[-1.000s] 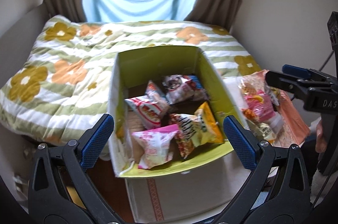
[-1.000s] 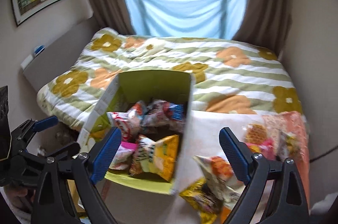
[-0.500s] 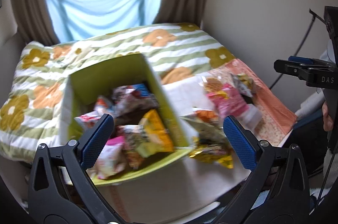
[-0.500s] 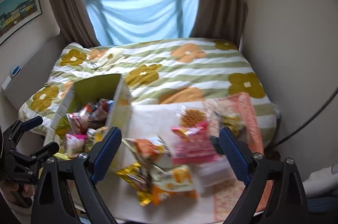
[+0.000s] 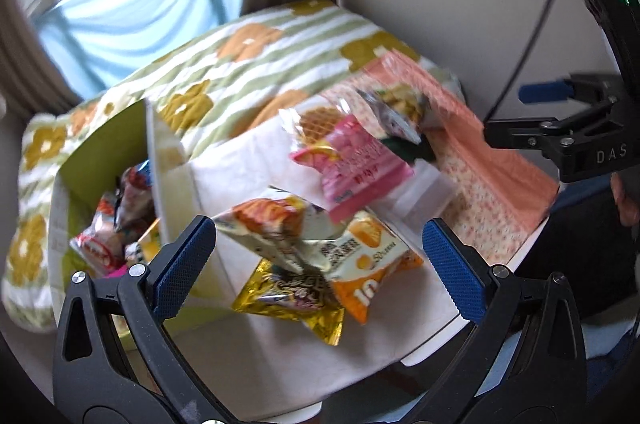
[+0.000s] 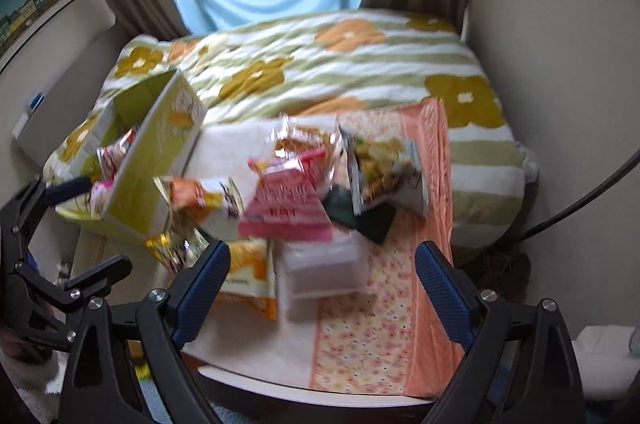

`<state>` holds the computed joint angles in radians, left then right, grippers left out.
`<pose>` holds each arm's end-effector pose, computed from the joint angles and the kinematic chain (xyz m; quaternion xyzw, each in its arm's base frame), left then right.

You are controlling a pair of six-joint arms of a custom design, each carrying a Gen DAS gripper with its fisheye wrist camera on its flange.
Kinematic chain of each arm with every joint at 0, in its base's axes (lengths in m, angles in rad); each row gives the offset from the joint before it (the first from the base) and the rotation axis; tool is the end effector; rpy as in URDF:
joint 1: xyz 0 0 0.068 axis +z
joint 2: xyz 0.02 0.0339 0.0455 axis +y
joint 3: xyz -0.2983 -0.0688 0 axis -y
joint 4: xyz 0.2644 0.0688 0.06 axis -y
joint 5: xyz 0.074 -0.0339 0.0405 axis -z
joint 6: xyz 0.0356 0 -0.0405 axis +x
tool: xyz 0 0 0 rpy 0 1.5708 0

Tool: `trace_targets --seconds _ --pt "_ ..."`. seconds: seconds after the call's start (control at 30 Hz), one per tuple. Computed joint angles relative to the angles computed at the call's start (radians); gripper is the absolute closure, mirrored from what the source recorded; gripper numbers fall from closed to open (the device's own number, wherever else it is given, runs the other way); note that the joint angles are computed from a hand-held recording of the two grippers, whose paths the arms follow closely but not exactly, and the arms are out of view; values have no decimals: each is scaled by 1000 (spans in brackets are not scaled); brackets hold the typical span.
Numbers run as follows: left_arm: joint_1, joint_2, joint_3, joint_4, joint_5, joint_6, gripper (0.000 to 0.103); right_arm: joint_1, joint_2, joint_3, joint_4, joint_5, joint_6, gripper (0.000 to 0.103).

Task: Organize snacks
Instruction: 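Move both tools back toward the remaining snacks on the table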

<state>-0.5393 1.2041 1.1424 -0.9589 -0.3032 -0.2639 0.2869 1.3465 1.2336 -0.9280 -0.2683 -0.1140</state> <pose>0.2089 -0.1126 0.3435 0.0900 0.9480 0.0288 0.3040 0.2639 0.0877 0.3407 -0.2248 0.9303 0.1510 0.2474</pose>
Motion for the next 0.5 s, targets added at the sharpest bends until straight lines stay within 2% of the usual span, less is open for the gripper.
trace_targets --seconds 0.2,0.3,0.5 --pt "-66 162 62 -36 23 150 0 -66 67 -71 36 -59 -78 11" --pt "-64 240 68 -23 60 262 0 -64 93 -107 68 -62 -82 11" --pt "-33 345 35 35 126 383 2 -35 131 -186 151 -48 -51 11"
